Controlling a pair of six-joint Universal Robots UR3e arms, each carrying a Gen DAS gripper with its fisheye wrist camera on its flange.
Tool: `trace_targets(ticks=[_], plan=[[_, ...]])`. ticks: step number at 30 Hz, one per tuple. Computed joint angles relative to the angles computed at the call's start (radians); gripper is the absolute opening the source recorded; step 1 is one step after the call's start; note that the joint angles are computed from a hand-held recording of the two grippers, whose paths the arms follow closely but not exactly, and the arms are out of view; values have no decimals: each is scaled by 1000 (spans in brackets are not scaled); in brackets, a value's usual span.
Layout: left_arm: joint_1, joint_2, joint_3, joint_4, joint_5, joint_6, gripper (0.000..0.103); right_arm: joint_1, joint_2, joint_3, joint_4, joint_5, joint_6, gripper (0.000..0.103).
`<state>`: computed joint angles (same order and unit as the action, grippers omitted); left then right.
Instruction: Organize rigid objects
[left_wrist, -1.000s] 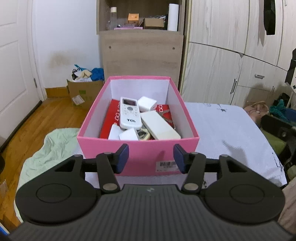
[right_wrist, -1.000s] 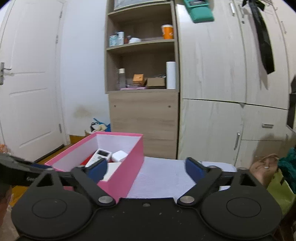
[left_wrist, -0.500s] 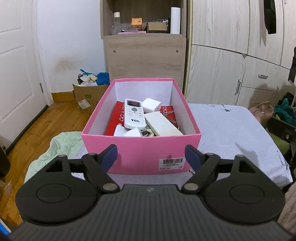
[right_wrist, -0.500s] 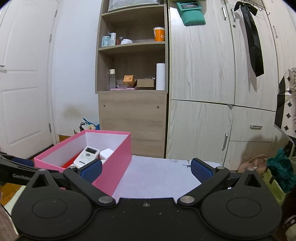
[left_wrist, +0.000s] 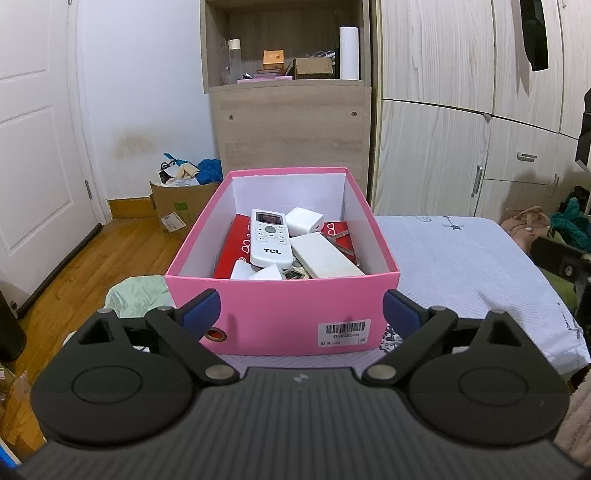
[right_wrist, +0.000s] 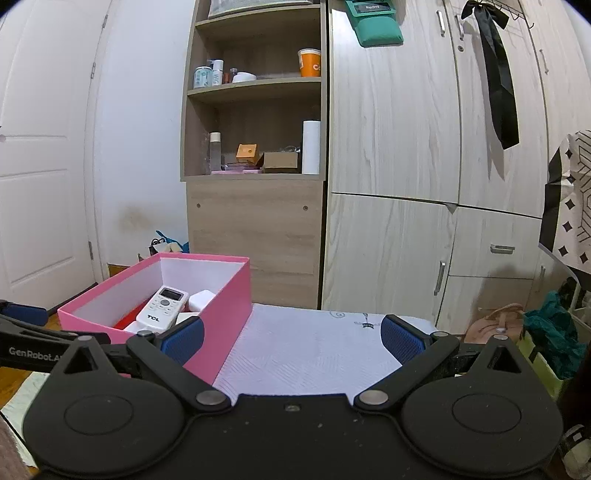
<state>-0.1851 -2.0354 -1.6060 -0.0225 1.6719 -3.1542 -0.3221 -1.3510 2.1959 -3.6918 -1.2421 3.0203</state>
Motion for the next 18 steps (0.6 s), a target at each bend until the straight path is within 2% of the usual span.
trace_targets(ticks=[4,18], plan=[[-10,-9,-5,19,25,-4,100,-5,-1,2,-2,3,2,103],[0,-10,-52,99,5,-51,103,29,31,7,-61,-63,20,103]])
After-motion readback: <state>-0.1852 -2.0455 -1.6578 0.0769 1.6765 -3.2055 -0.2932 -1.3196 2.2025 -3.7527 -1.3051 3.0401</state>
